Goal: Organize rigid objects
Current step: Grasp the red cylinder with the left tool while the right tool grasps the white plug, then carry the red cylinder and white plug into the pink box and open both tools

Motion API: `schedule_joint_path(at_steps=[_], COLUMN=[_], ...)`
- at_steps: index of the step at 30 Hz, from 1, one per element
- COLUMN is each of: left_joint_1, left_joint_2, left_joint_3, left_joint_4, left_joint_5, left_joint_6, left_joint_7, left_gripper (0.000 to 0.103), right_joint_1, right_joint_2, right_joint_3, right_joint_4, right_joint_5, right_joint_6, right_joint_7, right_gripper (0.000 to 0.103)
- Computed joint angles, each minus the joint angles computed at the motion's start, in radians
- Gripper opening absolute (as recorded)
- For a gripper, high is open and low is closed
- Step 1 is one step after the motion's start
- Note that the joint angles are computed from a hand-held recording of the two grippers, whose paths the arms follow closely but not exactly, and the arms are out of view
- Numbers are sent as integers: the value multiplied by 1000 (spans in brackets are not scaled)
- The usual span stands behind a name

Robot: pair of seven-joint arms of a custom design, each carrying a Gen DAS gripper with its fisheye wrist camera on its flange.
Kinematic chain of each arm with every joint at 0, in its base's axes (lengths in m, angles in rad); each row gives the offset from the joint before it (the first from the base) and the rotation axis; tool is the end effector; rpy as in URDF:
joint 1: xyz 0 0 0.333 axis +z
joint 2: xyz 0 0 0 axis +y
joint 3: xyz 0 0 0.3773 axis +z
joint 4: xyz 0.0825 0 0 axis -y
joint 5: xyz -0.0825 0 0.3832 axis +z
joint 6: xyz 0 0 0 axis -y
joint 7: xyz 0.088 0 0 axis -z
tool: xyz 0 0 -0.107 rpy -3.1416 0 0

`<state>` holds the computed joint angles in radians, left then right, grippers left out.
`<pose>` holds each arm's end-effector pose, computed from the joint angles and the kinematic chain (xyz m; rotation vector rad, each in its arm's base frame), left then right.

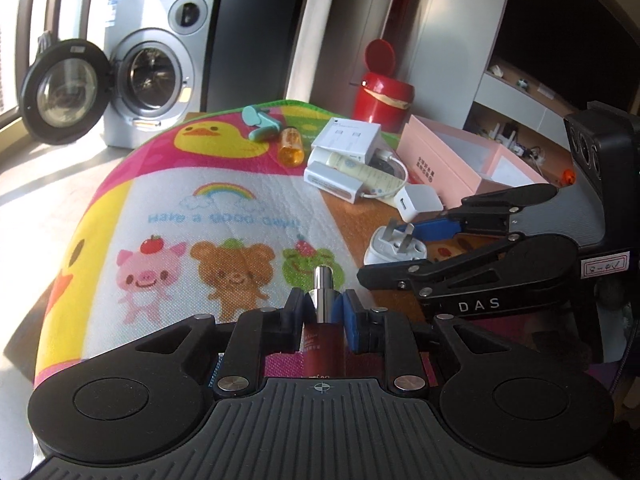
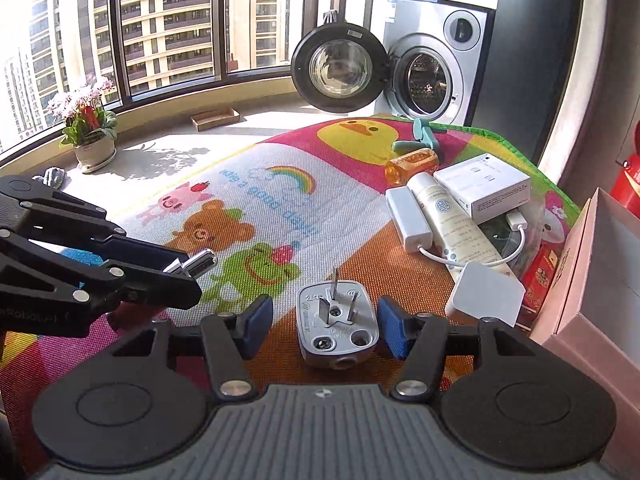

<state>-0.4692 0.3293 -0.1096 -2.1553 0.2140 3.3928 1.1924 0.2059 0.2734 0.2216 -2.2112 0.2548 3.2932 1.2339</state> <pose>0.5229 -0.3622 0.4143 -1.4236 2.1723 -1.2027 0.5748 0.2228 0.4109 -2.0481 1.2672 -0.5767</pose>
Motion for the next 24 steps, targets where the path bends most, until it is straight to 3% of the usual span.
schedule_joint_path(at_steps=[2, 4, 6, 7, 10, 13, 14, 16, 17, 18, 20, 21, 22, 24], left_joint_1=[13, 45, 81, 89, 118, 131, 120, 61, 54, 58, 87, 73, 54, 13], left_joint_2=[0, 1, 3, 5, 25, 74, 99, 159, 196, 254, 370, 416, 437, 425], left_joint_3=[-19, -60, -108, -123, -179, -230, -233, -182, -198, -248, -379, -393, -373, -282], left_joint_4=[-3, -4, -1, 4, 52, 170, 235, 391, 458, 545, 720, 799, 844, 829], left_joint_5=[14, 39, 77, 92, 147, 207, 246, 393, 369, 274, 135, 102, 118, 179], left_joint_6=[-4, -3, 9, 17, 33, 22, 21, 26, 27, 24, -69, -123, -153, -135], left_joint_7=[0, -8, -15, -16, -23, -15, -20, -126, -97, -8, 130, 149, 105, -31], left_gripper=[24, 24, 24, 24, 24, 24, 24, 24, 24, 25, 26, 26, 26, 27], right_joint_1=[-59, -77, -159, -164, -94, -97, -95, -88, -84, -85, -80, -72, -60, -32], right_joint_2=[-35, -82, -150, -188, -297, -374, -397, -431, -443, -449, -458, -463, -471, -484], right_joint_3=[53, 65, 129, 124, 71, 113, 116, 113, 110, 115, 116, 109, 102, 69], right_joint_4=[-42, -100, -186, -227, -341, -413, -436, -468, -478, -480, -482, -486, -496, -522], right_joint_5=[3, 8, -36, -45, 157, 425, 472, 545, 575, 623, 703, 726, 743, 732], right_joint_6=[4, 37, 86, 108, 175, 247, 267, 296, 310, 324, 343, 352, 364, 386], right_joint_7=[8, 27, 88, 115, 12, -162, -186, -224, -239, -266, -308, -316, -319, -299], right_gripper=[39, 39, 39, 39, 39, 39, 39, 39, 39, 39, 39, 39, 39, 39])
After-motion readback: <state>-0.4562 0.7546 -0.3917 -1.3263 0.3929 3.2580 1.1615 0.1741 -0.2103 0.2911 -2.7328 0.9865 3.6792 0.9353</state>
